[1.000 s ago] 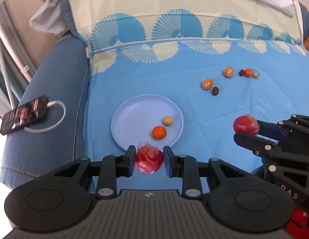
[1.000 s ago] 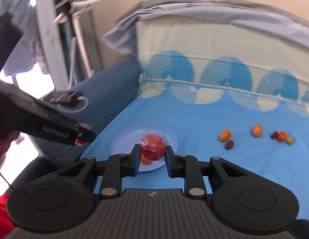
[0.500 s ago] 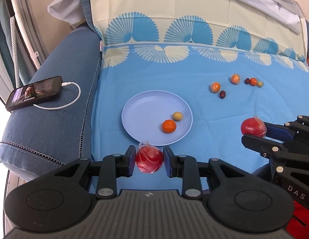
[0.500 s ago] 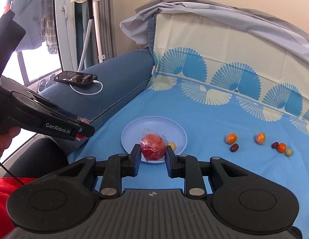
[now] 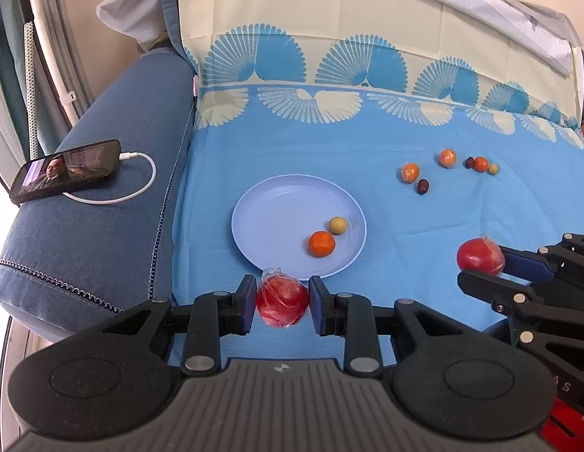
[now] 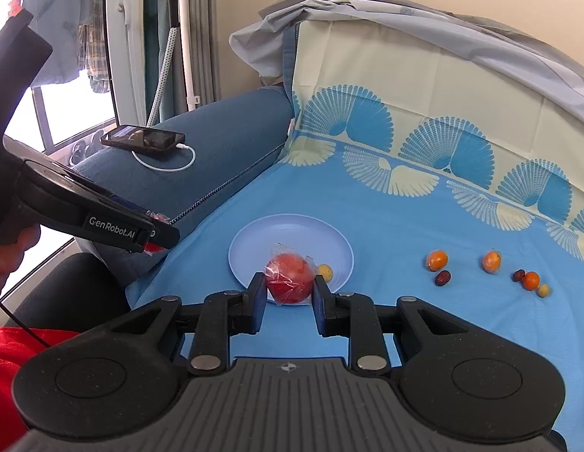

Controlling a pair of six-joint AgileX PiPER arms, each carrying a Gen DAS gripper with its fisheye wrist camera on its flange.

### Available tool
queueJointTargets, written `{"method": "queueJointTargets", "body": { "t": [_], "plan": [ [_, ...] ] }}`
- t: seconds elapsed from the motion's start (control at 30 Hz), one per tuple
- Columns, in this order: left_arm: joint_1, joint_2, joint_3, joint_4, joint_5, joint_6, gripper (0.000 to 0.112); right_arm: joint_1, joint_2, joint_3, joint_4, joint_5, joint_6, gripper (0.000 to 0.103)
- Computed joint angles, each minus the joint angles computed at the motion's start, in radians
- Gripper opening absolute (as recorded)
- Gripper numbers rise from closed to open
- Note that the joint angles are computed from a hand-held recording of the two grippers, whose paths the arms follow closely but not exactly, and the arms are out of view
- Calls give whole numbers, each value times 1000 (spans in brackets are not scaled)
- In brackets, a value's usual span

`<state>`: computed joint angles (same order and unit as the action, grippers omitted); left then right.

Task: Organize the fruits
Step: 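Carry both wrapped red fruits over the plate and open both tools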

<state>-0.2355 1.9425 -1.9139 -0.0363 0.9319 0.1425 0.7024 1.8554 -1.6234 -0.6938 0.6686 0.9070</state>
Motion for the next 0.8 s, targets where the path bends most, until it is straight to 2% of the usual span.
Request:
{"method": "queueJointTargets", "body": {
  "t": [0.47, 0.8],
  "plan": [
    [19, 54, -87, -26, 36, 11, 33, -4, 38, -56, 36, 23, -55, 27],
    [35, 196, -315, -24, 121, -12, 33, -38, 115, -162, 111, 44, -121, 27]
  ]
}}
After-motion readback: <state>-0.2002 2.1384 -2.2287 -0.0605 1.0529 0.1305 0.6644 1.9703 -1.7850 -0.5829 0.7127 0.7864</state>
